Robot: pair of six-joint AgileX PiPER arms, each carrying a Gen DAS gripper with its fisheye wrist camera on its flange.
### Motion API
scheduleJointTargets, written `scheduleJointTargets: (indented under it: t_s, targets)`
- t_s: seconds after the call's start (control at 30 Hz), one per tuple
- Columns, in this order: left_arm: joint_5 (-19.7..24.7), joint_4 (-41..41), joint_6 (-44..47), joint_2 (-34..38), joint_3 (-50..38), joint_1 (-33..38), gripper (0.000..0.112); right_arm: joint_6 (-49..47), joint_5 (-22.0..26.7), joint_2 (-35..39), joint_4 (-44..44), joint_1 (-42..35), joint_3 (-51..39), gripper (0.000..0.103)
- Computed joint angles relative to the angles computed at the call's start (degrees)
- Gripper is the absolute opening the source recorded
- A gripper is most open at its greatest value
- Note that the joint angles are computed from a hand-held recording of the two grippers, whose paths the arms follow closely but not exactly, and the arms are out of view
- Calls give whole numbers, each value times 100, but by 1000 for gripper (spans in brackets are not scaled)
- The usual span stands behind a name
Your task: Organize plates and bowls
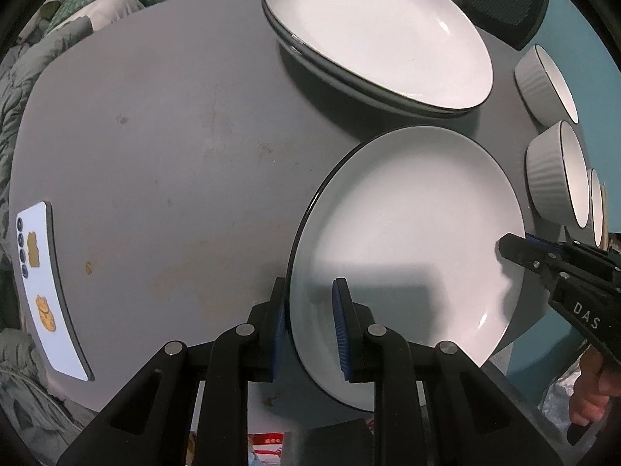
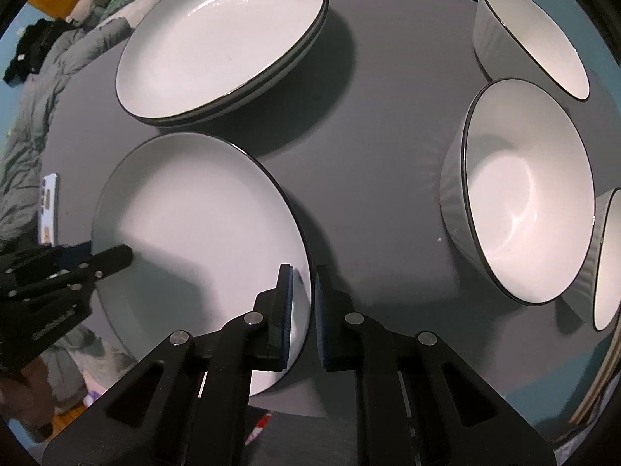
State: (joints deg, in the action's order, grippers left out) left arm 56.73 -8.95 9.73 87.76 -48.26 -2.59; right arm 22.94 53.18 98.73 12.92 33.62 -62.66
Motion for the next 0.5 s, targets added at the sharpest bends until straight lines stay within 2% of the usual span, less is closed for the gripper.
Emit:
scheduleJointTargets:
  t_s: [0.07, 0.17, 0.23, 0.27, 0.4, 0.5]
  targets:
    - [-21, 37, -105, 41, -38, -95, 21, -126, -118, -74, 136, -60, 146, 10]
    - [-57, 101, -377, 56, -63, -314, 21, -937, -117, -539, 589, -756, 768, 12]
    - [-105, 102, -458, 78, -45, -399, 21, -1222, -324, -653, 915, -923, 1053, 12]
    - [-101, 106, -474, 92, -43, -396, 21, -1187, -232, -711, 966, -933, 977, 12]
    - [-26, 32, -527, 109, -130, -420, 22, -1667, -354, -765, 1385, -1191, 1205, 13]
    - [66, 15, -489, 116, -236, -365, 22, -1773, -346, -784, 1385, -1236, 1243, 14]
